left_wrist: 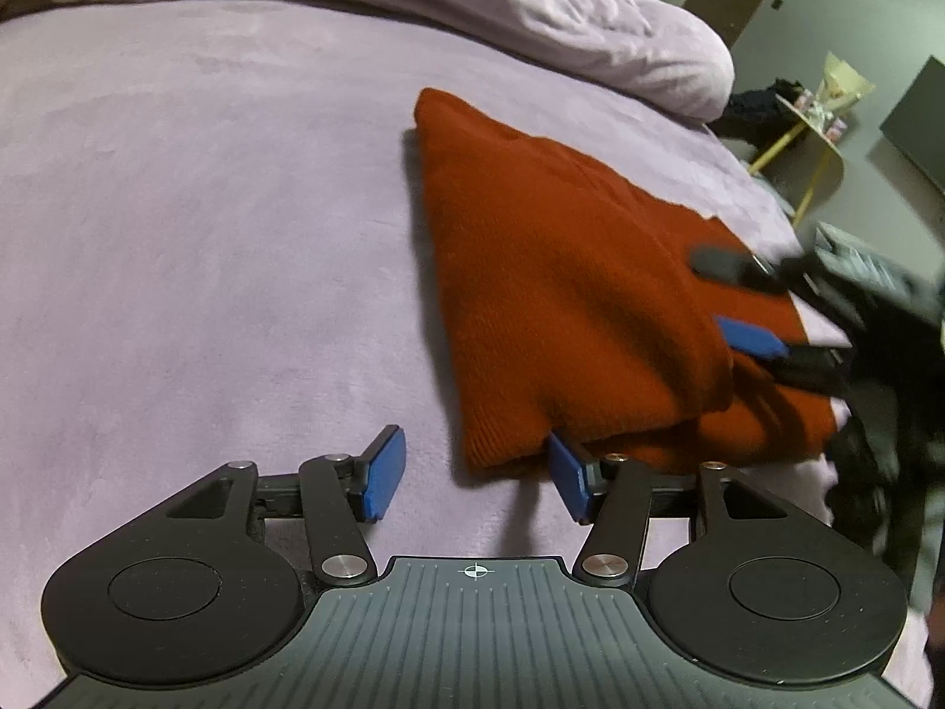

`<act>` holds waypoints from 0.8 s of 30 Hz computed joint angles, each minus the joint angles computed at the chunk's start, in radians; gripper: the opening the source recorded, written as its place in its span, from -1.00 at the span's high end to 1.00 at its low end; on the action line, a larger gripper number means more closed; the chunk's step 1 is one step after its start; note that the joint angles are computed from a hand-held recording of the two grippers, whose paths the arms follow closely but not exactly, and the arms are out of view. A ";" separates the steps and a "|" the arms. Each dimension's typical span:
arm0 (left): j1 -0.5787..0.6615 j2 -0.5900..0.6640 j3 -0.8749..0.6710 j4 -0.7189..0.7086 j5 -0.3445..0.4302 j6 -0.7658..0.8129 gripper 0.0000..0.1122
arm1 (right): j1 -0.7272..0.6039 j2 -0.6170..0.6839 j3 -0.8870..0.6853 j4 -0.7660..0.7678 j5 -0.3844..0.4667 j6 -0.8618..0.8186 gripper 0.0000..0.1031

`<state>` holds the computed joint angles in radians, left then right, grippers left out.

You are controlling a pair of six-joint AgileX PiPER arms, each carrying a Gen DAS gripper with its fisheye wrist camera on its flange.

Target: Fold small clothes

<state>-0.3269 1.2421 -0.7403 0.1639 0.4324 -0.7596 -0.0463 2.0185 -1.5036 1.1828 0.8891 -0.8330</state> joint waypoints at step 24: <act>-0.215 0.134 -0.151 0.306 0.107 -0.389 -0.06 | 0.239 -0.281 0.266 -0.121 -0.676 -0.376 0.60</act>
<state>-0.5421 1.3766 -0.8910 0.4694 0.5396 -1.1485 0.1927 1.7371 -1.2379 1.0620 0.2131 -1.2087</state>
